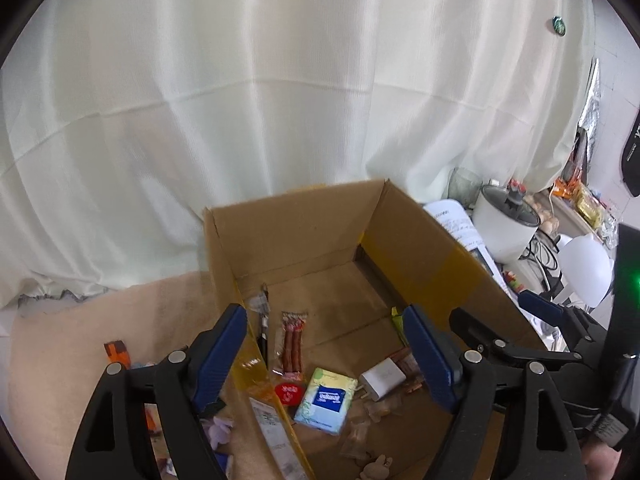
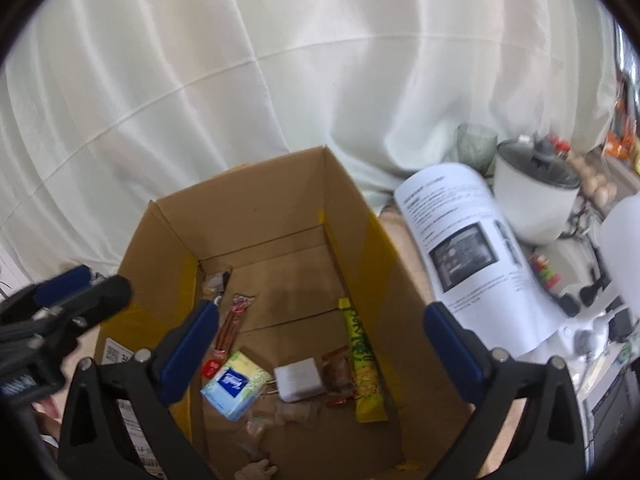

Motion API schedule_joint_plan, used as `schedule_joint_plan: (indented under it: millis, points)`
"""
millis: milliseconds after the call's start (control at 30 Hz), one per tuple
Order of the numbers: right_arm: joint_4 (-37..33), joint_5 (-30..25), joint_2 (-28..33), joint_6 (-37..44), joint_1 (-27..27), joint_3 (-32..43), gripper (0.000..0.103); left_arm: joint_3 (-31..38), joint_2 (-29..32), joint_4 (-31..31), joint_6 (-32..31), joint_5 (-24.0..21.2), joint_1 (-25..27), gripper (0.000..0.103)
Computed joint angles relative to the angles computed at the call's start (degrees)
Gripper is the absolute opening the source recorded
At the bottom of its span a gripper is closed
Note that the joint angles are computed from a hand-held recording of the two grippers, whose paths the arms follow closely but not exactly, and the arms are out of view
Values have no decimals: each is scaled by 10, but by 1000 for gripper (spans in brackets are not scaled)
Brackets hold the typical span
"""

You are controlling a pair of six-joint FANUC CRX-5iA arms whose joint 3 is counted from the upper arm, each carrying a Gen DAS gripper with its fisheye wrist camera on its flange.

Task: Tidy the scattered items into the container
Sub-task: 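Move both tools back toward the remaining items on the table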

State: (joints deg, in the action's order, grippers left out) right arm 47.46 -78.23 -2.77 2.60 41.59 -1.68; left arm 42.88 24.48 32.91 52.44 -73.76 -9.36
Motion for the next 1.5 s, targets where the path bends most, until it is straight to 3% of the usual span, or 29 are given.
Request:
schedule_joint_plan:
  millis: [100, 267, 467, 867, 1167, 1300, 1500]
  points:
    - [9, 3, 3, 6, 4, 6, 103, 16, 11, 24, -2, -16, 14, 82]
    - [53, 16, 18, 9, 16, 15, 103, 15, 8, 24, -5, 11, 41, 83]
    - [95, 45, 48, -1, 21, 40, 103, 80, 48, 4, 12, -3, 81, 83]
    - [99, 77, 182, 84, 29, 192, 103, 203, 133, -13, 37, -40, 159, 83]
    - [61, 83, 274, 152, 34, 312, 103, 209, 153, -19, 20, -49, 199, 83]
    - [43, 103, 288, 146, 32, 325, 103, 167, 138, -22, 4, -34, 209, 84]
    - [10, 74, 325, 177, 35, 375, 103, 109, 121, -23, -15, -28, 216, 84]
